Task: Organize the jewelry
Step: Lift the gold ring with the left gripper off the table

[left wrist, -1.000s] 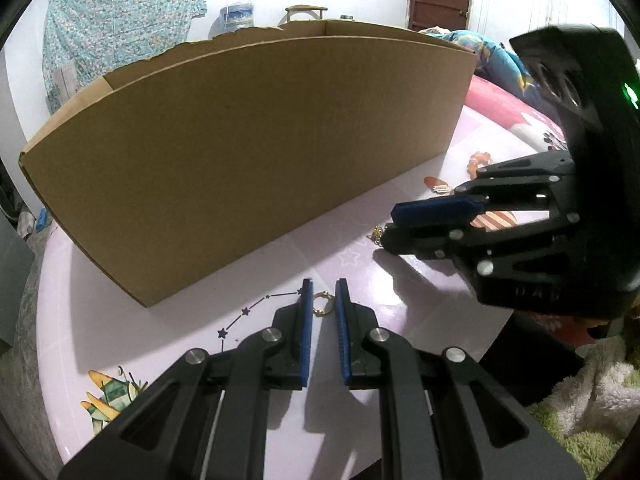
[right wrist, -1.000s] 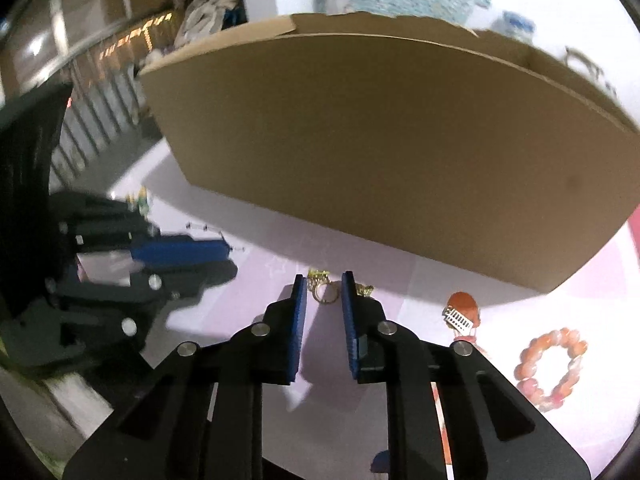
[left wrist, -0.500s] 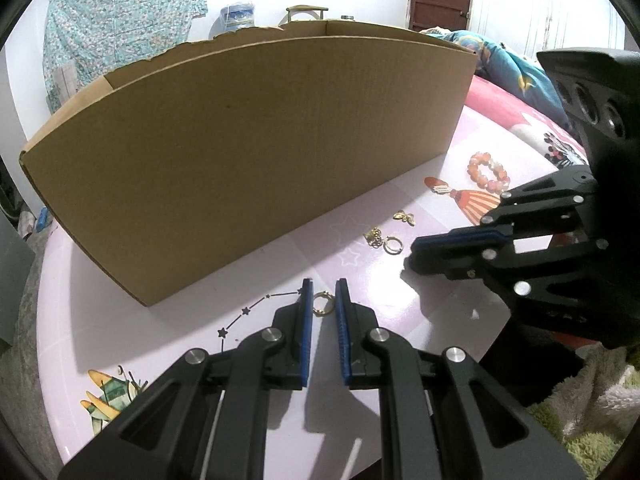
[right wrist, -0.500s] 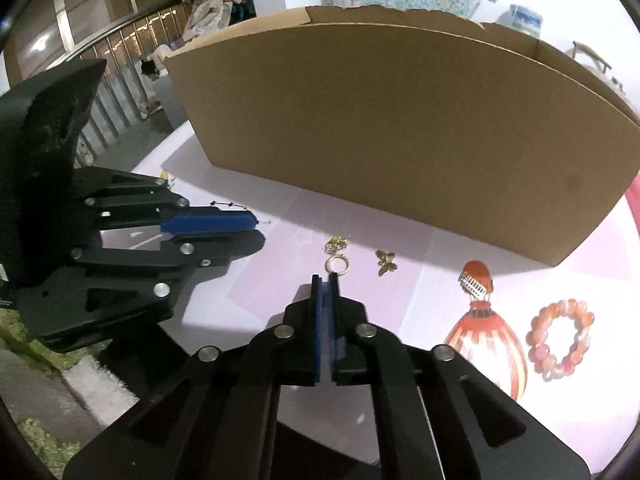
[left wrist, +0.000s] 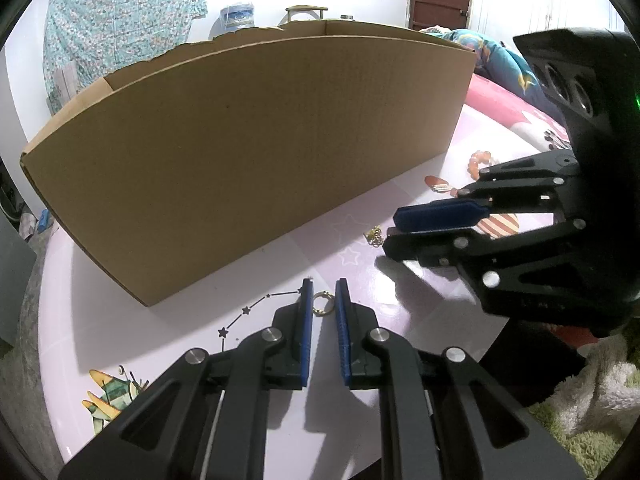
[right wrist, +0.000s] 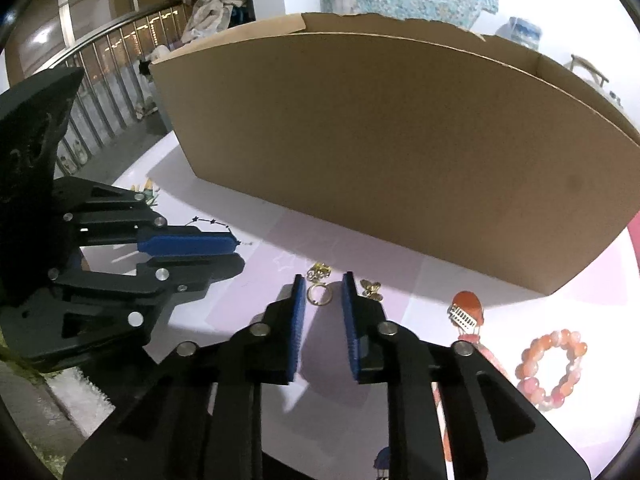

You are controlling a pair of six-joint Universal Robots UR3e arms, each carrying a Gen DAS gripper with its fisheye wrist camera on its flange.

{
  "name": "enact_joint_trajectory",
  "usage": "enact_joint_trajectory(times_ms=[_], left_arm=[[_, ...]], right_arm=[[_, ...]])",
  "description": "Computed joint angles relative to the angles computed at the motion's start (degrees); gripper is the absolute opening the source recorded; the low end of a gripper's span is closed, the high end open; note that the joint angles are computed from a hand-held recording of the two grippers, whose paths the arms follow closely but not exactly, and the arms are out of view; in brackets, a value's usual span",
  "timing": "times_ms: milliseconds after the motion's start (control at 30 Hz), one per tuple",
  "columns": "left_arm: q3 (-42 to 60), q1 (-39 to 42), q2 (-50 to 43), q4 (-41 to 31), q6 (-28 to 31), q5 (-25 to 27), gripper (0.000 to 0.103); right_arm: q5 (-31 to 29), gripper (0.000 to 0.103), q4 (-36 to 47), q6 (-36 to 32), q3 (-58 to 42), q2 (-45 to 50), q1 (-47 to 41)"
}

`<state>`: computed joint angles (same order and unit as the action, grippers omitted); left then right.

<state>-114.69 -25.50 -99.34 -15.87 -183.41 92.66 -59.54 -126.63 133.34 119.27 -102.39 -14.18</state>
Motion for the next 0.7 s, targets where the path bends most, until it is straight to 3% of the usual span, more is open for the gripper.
enact_joint_trajectory(times_ms=[67, 433, 700], left_arm=[[0.0, 0.0, 0.0, 0.0, 0.0, -0.1, 0.011], [0.0, 0.0, 0.0, 0.0, 0.0, 0.0, 0.011], [0.2, -0.2, 0.5, -0.5, -0.2, 0.2, 0.011]], right_arm=[[0.1, 0.009, 0.9, -1.1, -0.6, 0.0, -0.7], [1.8, 0.009, 6.3, -4.9, -0.1, -3.9, -4.9], [2.9, 0.009, 8.4, -3.5, -0.1, -6.9, -5.9]])
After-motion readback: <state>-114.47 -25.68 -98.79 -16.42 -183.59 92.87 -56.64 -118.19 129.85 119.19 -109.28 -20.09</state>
